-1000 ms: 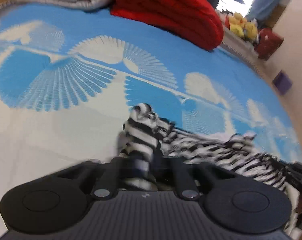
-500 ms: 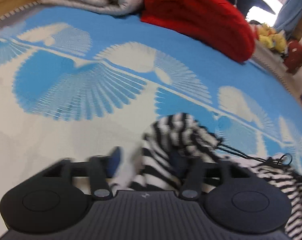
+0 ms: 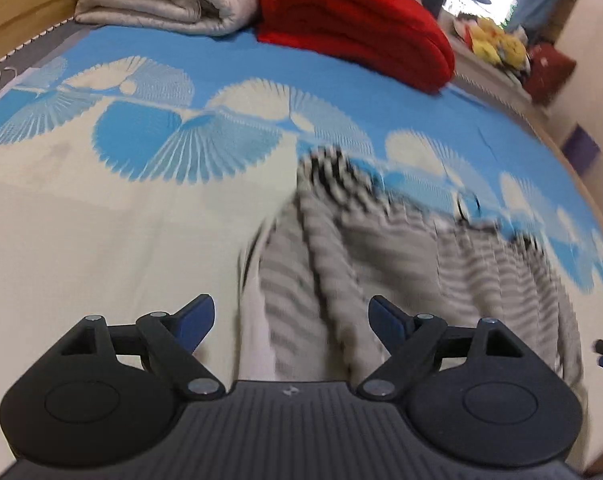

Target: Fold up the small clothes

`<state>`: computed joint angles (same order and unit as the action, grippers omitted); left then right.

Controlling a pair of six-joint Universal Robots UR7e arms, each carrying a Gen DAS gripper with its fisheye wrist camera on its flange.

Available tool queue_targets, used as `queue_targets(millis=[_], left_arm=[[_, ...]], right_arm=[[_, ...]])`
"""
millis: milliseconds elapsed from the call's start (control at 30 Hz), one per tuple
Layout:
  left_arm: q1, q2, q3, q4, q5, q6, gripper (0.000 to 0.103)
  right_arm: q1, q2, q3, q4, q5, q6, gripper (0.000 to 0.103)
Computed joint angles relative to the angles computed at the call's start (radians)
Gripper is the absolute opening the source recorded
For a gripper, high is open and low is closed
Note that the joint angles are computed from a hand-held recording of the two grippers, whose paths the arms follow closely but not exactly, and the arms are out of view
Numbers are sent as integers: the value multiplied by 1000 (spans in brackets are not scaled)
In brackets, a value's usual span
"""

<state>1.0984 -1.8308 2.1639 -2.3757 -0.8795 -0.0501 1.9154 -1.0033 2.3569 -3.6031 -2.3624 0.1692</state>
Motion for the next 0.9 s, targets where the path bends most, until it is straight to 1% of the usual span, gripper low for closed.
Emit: queue_targets(millis=[33, 67, 100, 133, 167, 200, 233, 267, 300, 333, 367, 400, 433, 500, 533, 567, 600, 633, 667, 700, 733, 800, 867, 900], left_arm=[[-4, -33, 25, 20, 7, -7, 91], [-4, -64, 50, 37, 14, -13, 96], [0, -93, 77, 39, 20, -15, 99], [8, -111, 97, 36, 22, -19, 99], [23, -118, 107, 36, 8, -18, 99], [42, -113, 106, 41, -20, -1, 99], [52, -103, 106, 40, -29, 4, 99], [56, -94, 113, 19, -37, 19, 99], [55, -91, 126, -14, -43, 48, 95], [50, -90, 147, -66, -43, 84, 89], [44, -90, 169, -120, -44, 130, 63], [47, -86, 174, -131, -64, 165, 31], [43, -83, 169, -114, -69, 158, 20], [49, -93, 155, -92, -80, 160, 12], [57, -100, 142, -88, -90, 162, 12], [74, -107, 129, -96, -113, 165, 5], [80, -113, 123, -108, -107, 169, 5], [80, -114, 122, -128, -80, 179, 5], [101, -113, 107, -132, -93, 188, 5], [124, -109, 89, -120, -125, 182, 5], [129, -105, 85, -123, -125, 194, 5], [112, -93, 98, -137, -75, 221, 5], [94, -82, 107, -150, -33, 231, 6], [89, -79, 113, -165, -18, 236, 6]], right_arm=[[3, 23, 13, -5, -16, -1, 76], [4, 41, 22, -4, -26, 1, 76], [7, 48, 30, 15, -24, 4, 76], [1, 57, 31, 20, -7, -18, 76], [-4, 69, 30, 17, 4, -47, 76], [-3, 89, 28, -6, 0, -68, 73], [-5, 99, 27, -26, 8, -89, 52], [-9, 99, 28, -39, 31, -110, 34], [-5, 99, 24, -41, 33, -110, 22], [5, 103, 26, -62, 23, -119, 17], [11, 112, 24, -89, 20, -145, 15], [21, 119, 23, -115, 16, -162, 12], [27, 121, 24, -146, 22, -179, 11], [35, 118, 25, -225, 24, -203, 10], [29, 115, 32, -276, 34, -207, 9], [16, 96, 45, -304, 56, -186, 9], [-3, 69, 62, -317, 89, -150, 9], [-18, 50, 72, -325, 106, -130, 8], [-27, 44, 75, -337, 111, -134, 8], [-37, 36, 78, -340, 126, -140, 8], [-45, 24, 82, -330, 146, -136, 8], [-44, 19, 82, -323, 156, -145, 8], [-39, 22, 78, -303, 135, -157, 8], [-44, 14, 73, -263, 121, -136, 8]])
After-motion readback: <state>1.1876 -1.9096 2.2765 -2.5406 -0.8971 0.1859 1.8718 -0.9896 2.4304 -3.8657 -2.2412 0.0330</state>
